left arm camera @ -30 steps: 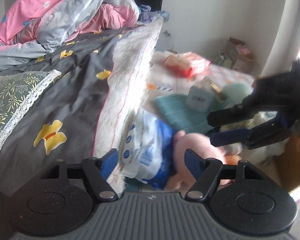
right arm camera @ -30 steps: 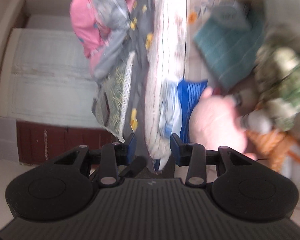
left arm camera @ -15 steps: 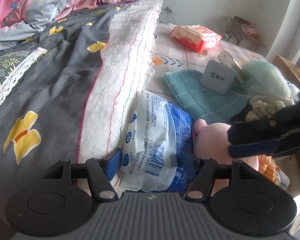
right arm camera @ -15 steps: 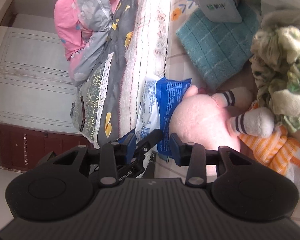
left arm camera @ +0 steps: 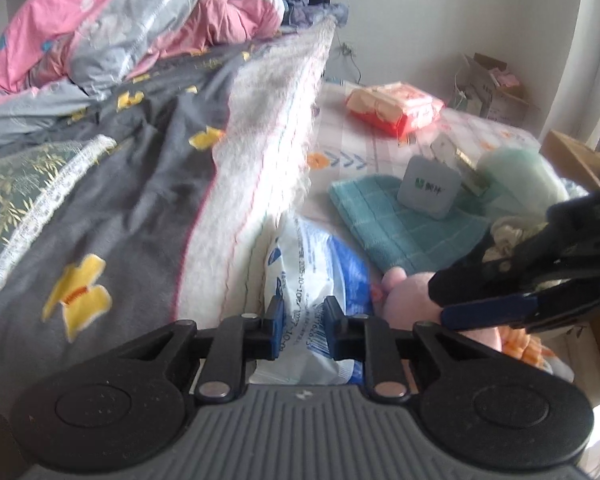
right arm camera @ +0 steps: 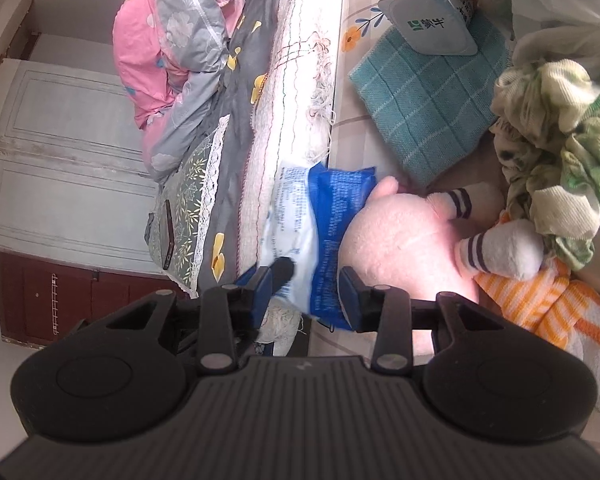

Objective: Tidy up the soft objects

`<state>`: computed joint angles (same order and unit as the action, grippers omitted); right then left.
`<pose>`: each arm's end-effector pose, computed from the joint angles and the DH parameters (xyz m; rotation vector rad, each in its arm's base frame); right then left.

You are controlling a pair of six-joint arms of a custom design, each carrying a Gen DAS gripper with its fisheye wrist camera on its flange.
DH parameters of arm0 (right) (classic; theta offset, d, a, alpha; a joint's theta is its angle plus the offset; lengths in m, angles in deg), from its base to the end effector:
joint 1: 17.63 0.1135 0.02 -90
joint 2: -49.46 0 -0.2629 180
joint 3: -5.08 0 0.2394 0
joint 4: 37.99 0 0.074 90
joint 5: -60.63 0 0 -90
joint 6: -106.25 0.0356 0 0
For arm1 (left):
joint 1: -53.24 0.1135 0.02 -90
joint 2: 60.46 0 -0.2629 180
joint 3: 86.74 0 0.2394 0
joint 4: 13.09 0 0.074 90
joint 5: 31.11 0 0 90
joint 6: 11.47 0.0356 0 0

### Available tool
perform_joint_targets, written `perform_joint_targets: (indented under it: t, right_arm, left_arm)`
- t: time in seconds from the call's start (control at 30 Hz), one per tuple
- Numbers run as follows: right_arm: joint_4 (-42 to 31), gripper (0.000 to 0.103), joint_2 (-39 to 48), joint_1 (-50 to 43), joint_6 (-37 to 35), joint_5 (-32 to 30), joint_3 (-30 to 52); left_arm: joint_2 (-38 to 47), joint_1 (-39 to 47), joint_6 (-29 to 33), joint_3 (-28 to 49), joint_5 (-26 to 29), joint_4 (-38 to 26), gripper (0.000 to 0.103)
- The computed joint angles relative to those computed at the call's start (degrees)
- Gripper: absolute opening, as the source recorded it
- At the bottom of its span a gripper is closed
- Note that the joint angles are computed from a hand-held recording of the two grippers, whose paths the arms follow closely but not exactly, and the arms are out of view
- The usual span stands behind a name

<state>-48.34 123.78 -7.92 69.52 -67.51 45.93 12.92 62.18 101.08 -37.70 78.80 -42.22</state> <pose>0.2154 0.0592 0.1640 0.5820 2.4437 1.2860 0.2260 0.0233 0.1804 0.4281 2.3987 -0.1931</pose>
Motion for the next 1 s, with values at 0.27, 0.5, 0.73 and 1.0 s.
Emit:
perform_joint_targets:
  t: [0.27, 0.5, 0.73, 1.0]
  right_arm:
    - [-0.7, 0.039, -6.0, -5.3, 0.8, -2.5, -2.5]
    - [-8.9, 0.04, -16.6, -15.1, -2.3, -5.3, -4.3]
    - [-17.9, 0.042, -20.5, -20.1, -8.6, -6.9, -3.6]
    - [-17.4, 0.046, -19.4, -9.0, -7.1, -3.9, -2.0]
  left_arm:
    - [-12.6, 1.3, 0.3, 1.3, 5.0, -8.1, 0.009]
    - [-21.8, -11.4, -0.7, -2.5, 4.4, -8.7, 0.001]
    - [-22.2, -10.5, 1.2, -6.3, 10.0, -12.1, 0.016]
    - [-22.8, 19.9, 22.8, -5.8, 22.1, -27.7, 0.038]
